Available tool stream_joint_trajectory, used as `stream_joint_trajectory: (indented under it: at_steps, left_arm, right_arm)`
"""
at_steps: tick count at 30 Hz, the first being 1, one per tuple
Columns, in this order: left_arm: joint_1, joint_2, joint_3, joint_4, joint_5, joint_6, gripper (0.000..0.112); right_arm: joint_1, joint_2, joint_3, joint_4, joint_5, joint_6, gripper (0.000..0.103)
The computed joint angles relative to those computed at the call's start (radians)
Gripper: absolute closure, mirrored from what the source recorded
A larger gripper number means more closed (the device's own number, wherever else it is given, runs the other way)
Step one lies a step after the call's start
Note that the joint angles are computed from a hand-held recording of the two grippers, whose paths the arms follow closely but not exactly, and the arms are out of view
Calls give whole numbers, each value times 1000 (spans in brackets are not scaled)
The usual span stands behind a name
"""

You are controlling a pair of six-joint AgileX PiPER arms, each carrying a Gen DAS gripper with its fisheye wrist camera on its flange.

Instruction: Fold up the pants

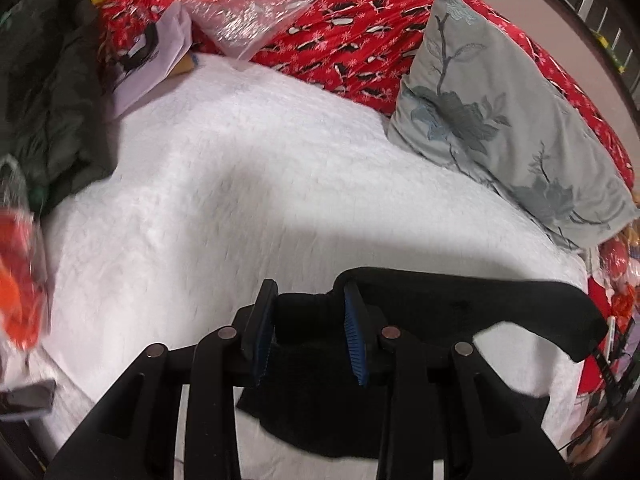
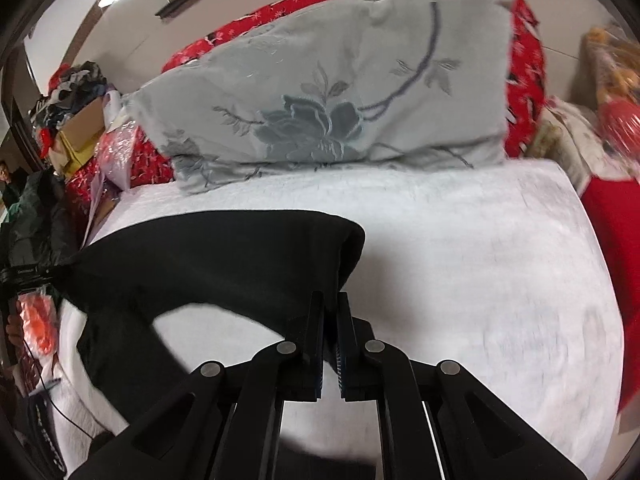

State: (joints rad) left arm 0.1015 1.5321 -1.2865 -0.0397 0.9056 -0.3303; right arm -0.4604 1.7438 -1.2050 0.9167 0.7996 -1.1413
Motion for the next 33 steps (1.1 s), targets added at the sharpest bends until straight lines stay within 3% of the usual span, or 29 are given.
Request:
stream_joint_trajectory:
  at_steps: [4,8,13,16,19,21,23,26,27,30,33]
  left_arm:
    - [36,-132,209,-83,-47,68,83]
    - [60,-164,361,-129,-80,112,83]
    - [121,-164,435,-249,-71,195,82]
    - [160,-228,453,-302,-42,250,81]
    - [223,-296,472,-358,15,324,81]
    - [258,-341,486,-389,50,350,81]
    - [277,-376,499,-435,66,384,78]
    - [206,-405,512,-432,30,343,55]
    - [147,-390,508,-410,-6,294,55]
    - [102,-345,495,-422,-26,278,55]
    - [59,-285,478,-408,-73,216,55]
  right_arm:
    - [-130,-111,239,98,39,-192,99]
    - [-225,-159,396,108,25,-316,98]
    - [-218,-247,551,74,-125,-396,93]
    - [-237,-324,594,25,-148,-375,89]
    - [-318,-393,594,-49,-103,-317,74]
    - [-392,-431,583,-81,-63,-291,71]
    - [-488,-434,546,-87,47,-265,71]
    - [-587,-381,479,-73,266,-183,57]
    - [-587,-367,472,-70,299,-158,50]
    - [-519,-314,476,-59,354,-52,49]
    - [-440,-271,503,-24,327,27,49]
